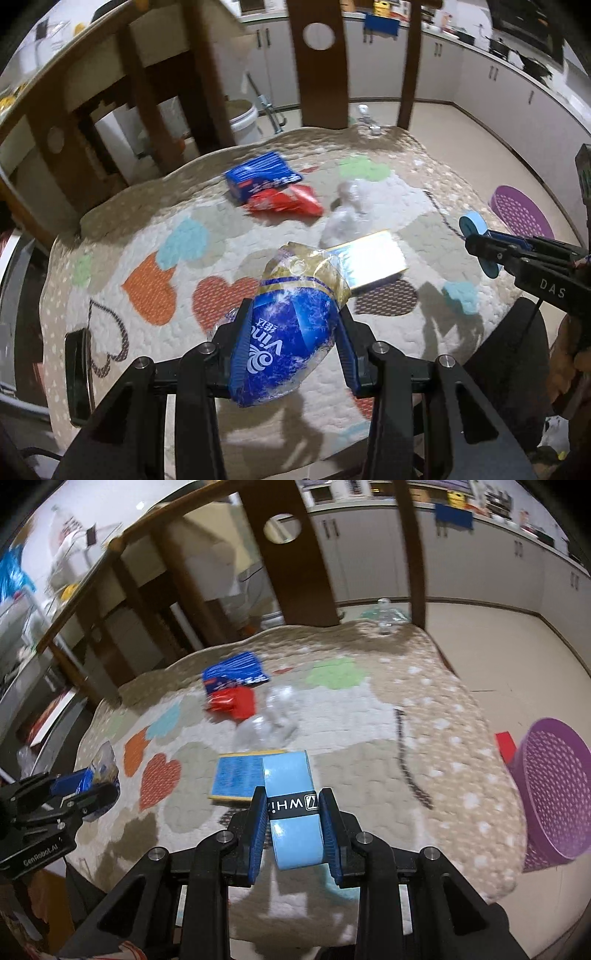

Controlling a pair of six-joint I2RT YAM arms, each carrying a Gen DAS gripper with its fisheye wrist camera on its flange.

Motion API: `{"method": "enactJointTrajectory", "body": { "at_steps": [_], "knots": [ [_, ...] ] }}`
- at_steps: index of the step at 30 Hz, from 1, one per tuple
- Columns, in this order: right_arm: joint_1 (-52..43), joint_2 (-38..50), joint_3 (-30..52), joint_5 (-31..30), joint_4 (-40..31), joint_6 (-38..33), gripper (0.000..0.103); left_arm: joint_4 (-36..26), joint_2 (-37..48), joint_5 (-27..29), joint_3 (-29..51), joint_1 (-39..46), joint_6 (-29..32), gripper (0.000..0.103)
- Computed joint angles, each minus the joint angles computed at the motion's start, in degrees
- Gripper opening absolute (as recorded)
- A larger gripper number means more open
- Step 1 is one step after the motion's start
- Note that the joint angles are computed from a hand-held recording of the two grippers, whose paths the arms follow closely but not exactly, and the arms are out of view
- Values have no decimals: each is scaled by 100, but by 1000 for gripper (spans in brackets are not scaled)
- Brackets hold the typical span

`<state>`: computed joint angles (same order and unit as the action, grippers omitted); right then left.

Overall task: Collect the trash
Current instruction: 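Carry the Vinda bag and light blue box to the purple basket and release both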

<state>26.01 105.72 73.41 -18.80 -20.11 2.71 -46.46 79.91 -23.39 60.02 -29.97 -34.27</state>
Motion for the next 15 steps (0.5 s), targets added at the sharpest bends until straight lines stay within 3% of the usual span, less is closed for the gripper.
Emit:
{"method": "enactJointTrajectory", "body": {
  "at_steps": [15],
  "knots": [
    [-880, -412, -427, -194, 186, 72, 30, -221, 1103, -171, 1207, -619, 209, 40]
  ]
}}
